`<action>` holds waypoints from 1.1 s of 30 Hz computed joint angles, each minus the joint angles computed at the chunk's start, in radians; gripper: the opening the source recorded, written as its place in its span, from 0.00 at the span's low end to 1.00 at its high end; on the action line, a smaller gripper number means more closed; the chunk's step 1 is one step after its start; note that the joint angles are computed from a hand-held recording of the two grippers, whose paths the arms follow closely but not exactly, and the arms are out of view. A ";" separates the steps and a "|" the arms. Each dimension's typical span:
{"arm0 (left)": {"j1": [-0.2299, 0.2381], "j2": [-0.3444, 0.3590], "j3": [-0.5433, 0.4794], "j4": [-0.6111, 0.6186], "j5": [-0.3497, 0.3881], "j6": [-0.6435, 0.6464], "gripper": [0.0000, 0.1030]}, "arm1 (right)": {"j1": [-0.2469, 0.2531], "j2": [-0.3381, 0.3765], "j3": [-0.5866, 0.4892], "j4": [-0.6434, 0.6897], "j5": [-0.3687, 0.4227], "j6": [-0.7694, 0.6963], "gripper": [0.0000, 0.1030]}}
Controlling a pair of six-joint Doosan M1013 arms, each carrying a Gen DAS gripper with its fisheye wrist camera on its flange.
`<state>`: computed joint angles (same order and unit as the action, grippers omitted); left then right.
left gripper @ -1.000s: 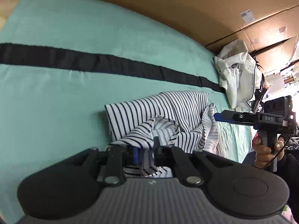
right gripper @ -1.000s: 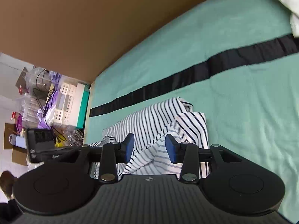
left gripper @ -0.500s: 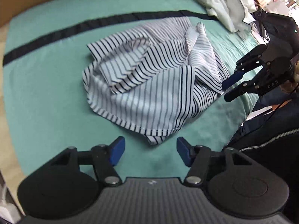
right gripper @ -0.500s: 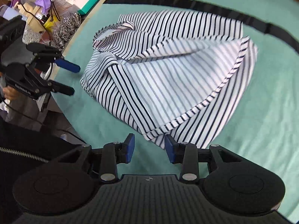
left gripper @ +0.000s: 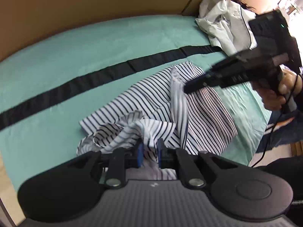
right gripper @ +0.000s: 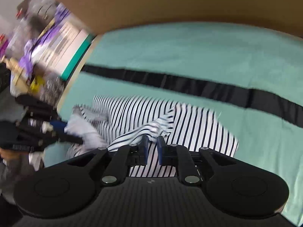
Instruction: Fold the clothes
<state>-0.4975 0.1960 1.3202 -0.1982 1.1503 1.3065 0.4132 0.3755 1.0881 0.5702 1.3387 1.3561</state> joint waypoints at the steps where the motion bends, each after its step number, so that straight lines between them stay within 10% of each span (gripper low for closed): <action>1: 0.006 0.006 -0.004 0.016 -0.005 -0.014 0.19 | 0.001 0.001 0.004 0.001 -0.027 0.023 0.26; 13: 0.019 -0.032 0.031 0.125 -0.230 -0.216 0.41 | 0.039 -0.065 0.061 -0.105 -0.054 -0.074 0.34; 23: -0.022 -0.138 0.154 0.239 -0.066 -0.338 0.41 | 0.166 -0.060 0.084 -0.146 -0.179 -0.322 0.52; 25: -0.036 -0.133 0.159 0.247 -0.053 -0.340 0.41 | 0.198 -0.064 0.107 -0.263 -0.260 -0.358 0.42; 27: -0.045 -0.121 0.159 0.255 -0.057 -0.334 0.41 | 0.206 -0.059 0.117 -0.337 -0.305 -0.330 0.02; 33: -0.058 -0.069 0.140 0.305 -0.074 -0.322 0.43 | 0.118 -0.019 0.071 -0.214 -0.284 0.026 0.02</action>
<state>-0.5560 0.1266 1.4602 0.1069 1.0766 0.9842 0.5312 0.3561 1.1588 0.3558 1.0545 1.3820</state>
